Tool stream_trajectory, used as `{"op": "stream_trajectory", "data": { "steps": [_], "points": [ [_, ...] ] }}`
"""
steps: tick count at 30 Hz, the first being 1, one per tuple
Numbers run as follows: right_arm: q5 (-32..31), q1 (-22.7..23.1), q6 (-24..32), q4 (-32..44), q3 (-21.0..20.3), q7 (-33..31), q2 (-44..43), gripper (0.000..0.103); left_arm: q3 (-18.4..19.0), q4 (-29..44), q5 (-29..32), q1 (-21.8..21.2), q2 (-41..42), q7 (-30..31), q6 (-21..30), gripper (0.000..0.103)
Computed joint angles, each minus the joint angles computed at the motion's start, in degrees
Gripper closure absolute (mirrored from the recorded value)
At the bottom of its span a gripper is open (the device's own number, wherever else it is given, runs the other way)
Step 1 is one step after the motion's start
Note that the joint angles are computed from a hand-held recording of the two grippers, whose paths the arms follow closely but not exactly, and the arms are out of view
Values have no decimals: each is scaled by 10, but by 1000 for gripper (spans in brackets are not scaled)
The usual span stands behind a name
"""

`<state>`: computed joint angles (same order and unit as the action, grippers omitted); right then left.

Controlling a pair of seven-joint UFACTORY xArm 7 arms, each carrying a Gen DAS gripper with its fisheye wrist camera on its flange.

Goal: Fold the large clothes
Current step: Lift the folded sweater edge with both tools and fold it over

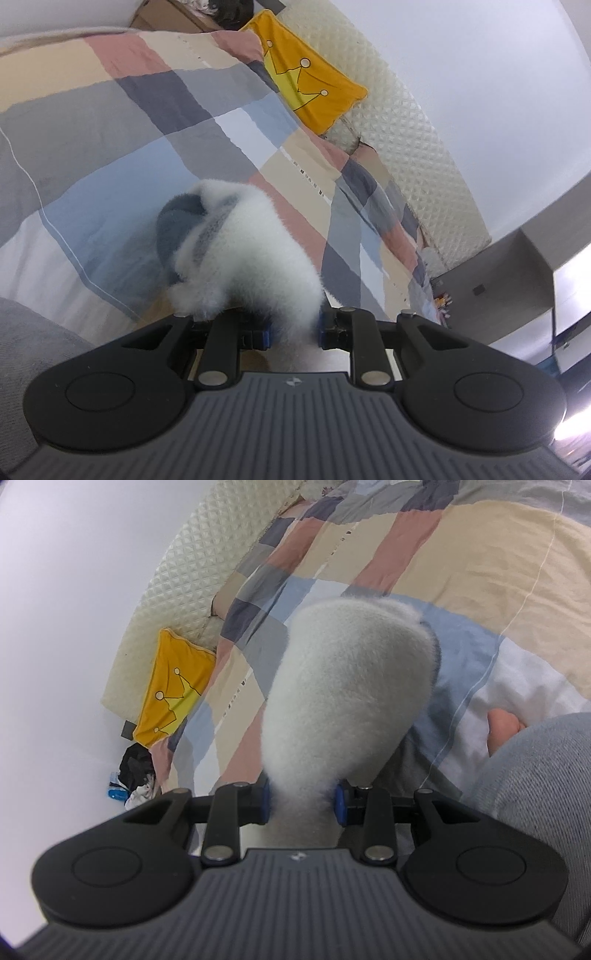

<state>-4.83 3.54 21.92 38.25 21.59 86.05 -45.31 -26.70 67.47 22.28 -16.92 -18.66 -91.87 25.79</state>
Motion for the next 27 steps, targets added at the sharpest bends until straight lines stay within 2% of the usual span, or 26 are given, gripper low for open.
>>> {"op": "stream_trajectory", "data": {
  "steps": [6, 10, 16, 20, 27],
  "points": [
    [2, -12, -8, 32, -6, 10, 56, 66, 13, 37, -3, 4, 49, -31, -2, 77],
    [1, -23, -25, 59, -13, 22, 107, 64, 27, 99, 33, -4, 112, -56, 13, 77],
    [-7, -30, -39, 105, -29, 42, 184, 63, 60, 212, 73, -41, 212, -60, 60, 77],
    [-24, -24, -42, 136, -41, 43, 235, 63, 90, 287, 85, -71, 280, -41, 95, 77],
    [-40, 9, -65, 174, -86, -2, 316, 63, 139, 353, 53, -96, 358, 34, 93, 77]
  ]
}}
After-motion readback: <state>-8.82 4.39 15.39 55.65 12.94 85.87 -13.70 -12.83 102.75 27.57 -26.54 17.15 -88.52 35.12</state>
